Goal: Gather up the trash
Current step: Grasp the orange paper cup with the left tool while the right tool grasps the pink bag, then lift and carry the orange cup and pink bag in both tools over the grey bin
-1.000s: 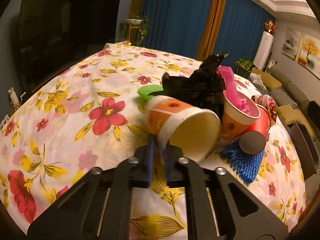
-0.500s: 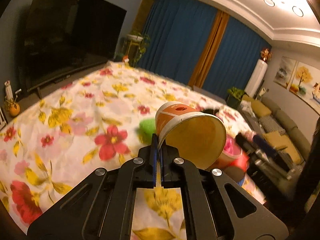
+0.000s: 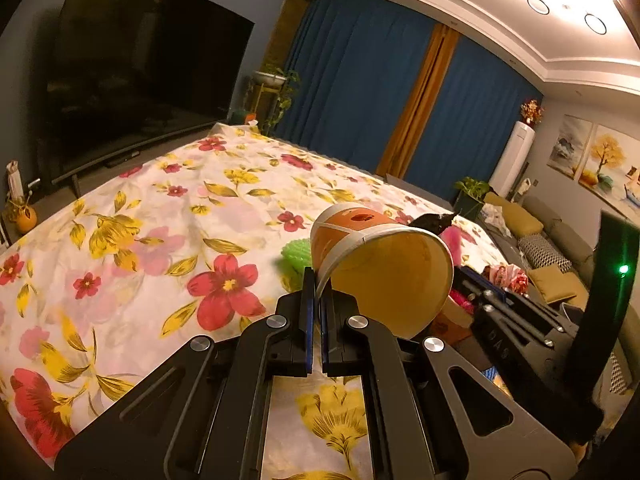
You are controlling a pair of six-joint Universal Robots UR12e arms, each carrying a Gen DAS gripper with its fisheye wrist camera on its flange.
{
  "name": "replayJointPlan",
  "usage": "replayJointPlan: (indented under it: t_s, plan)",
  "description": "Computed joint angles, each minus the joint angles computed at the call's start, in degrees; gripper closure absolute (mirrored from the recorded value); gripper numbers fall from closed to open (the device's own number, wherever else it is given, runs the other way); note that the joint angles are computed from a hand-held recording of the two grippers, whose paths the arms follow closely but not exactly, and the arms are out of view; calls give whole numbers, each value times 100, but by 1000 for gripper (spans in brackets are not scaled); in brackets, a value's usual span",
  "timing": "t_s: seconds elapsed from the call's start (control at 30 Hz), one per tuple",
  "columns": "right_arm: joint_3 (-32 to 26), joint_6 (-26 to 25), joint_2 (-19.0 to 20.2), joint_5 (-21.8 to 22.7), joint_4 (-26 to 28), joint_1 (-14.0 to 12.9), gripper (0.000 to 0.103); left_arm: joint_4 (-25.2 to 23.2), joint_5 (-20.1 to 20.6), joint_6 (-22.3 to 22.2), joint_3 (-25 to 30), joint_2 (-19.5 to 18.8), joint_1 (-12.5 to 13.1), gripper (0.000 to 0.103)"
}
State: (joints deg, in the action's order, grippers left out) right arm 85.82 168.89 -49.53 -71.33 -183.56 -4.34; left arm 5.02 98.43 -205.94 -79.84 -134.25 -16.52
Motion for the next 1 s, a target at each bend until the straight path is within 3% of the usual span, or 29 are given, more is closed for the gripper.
replayJointPlan:
  t_s: [0.5, 1.0]
  plan:
    - [344, 868, -392, 376, -1235, -357, 101, 309, 151, 195, -107, 134, -70, 102]
    - [1135, 753, -912, 448, -1916, -821, 101, 411, 136, 726, 29, 224, -391, 102]
